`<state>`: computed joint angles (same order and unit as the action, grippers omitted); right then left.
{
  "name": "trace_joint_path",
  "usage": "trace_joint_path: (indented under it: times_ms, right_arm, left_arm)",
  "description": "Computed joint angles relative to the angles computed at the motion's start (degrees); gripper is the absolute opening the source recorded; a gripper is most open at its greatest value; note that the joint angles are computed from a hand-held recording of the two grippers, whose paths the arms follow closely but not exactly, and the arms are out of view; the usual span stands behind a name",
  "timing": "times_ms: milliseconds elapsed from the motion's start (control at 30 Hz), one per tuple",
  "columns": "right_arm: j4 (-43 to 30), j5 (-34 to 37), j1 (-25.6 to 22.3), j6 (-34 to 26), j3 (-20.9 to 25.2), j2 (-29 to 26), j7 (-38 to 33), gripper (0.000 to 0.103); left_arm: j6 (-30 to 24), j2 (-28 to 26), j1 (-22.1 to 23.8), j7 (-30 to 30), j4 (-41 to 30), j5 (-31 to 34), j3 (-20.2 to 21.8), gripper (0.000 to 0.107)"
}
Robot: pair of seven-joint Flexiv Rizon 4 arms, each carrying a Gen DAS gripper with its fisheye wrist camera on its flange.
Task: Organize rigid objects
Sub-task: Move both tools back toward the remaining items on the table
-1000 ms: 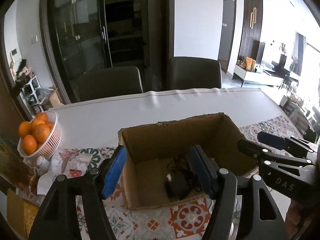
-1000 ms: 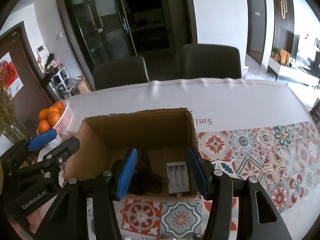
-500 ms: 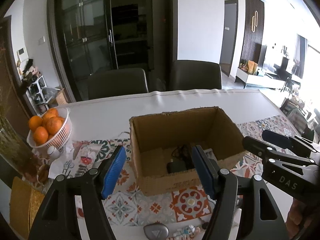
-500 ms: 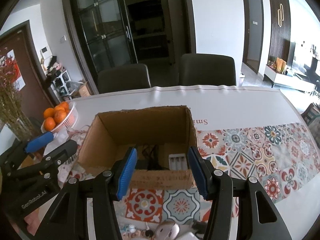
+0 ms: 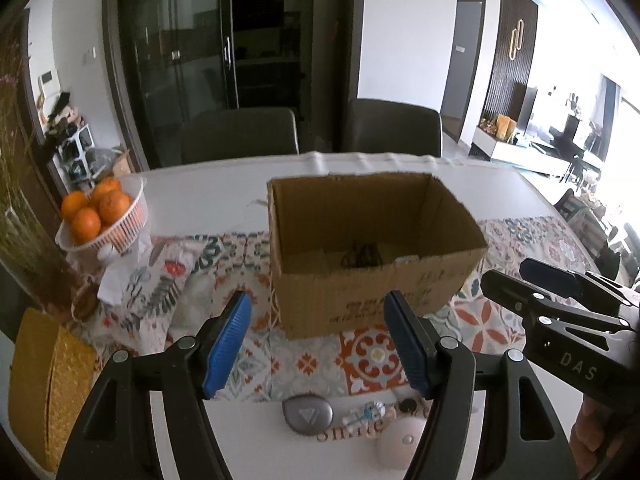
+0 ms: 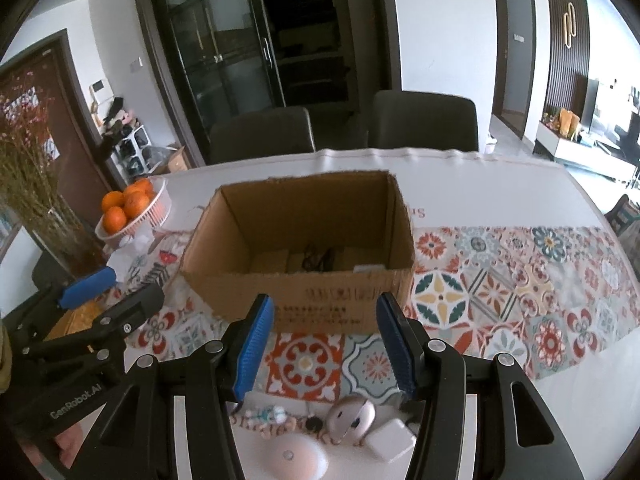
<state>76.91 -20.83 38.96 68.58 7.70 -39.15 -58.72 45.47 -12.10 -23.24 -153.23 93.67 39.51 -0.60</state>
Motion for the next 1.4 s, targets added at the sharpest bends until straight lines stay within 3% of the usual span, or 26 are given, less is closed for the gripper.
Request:
trace_joint_path:
  times_ms: [833, 1400]
  right_arm:
    - [3.9, 4.3, -1.0, -5.7, 3.7, -0.1, -1.9, 0.055]
    - [2.4, 8.4, -1.7, -10.2, 5.2, -2.7, -4.1, 0.055]
  left_arm:
    - [-1.7, -0.3, 0.3, 0.7, 5.7, -6.2, -1.1, 0.068]
    - [3.5, -3.5, 0.9, 3.5, 9.5, -14.2, 0.0, 0.068]
